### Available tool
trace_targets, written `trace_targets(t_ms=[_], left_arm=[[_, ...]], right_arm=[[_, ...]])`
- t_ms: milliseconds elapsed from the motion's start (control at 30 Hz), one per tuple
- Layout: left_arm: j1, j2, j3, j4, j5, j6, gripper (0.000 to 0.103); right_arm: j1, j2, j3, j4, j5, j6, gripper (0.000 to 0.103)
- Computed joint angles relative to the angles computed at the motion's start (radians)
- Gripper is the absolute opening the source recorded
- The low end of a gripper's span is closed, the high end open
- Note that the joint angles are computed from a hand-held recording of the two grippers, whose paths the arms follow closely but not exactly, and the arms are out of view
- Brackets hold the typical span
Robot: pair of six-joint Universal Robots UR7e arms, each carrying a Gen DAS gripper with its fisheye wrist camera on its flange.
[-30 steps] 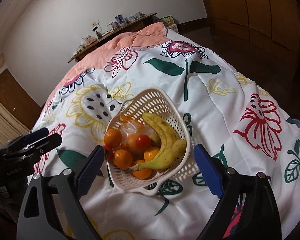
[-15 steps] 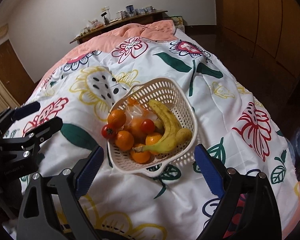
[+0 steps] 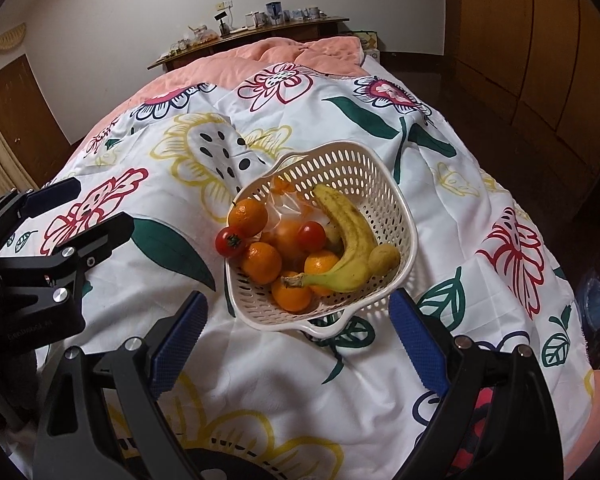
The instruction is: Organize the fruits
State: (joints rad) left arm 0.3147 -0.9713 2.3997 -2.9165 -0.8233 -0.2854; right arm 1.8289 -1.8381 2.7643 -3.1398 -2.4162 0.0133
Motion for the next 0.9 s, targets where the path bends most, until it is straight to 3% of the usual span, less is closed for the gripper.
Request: trace_targets(t_ms=[300, 467, 900], left_arm=[[-0.008, -0.001, 0.012, -0.003, 0.012, -0.014, 0.088], [-0.018, 0.002, 0.023, -0.009, 0.030, -0.023, 0.093], [-0.047, 0.011, 0.035, 0.007, 0.073, -0.046, 0.096]], right_arm=[[0.006, 0.000, 0.003, 0.014, -0.008, 0.006, 0.091], [0.007, -0.001, 0.004, 0.020, -0.009, 0.006, 0.091], [0.054, 0.069, 0.001, 0.021, -0.096, 0.025, 0.097]])
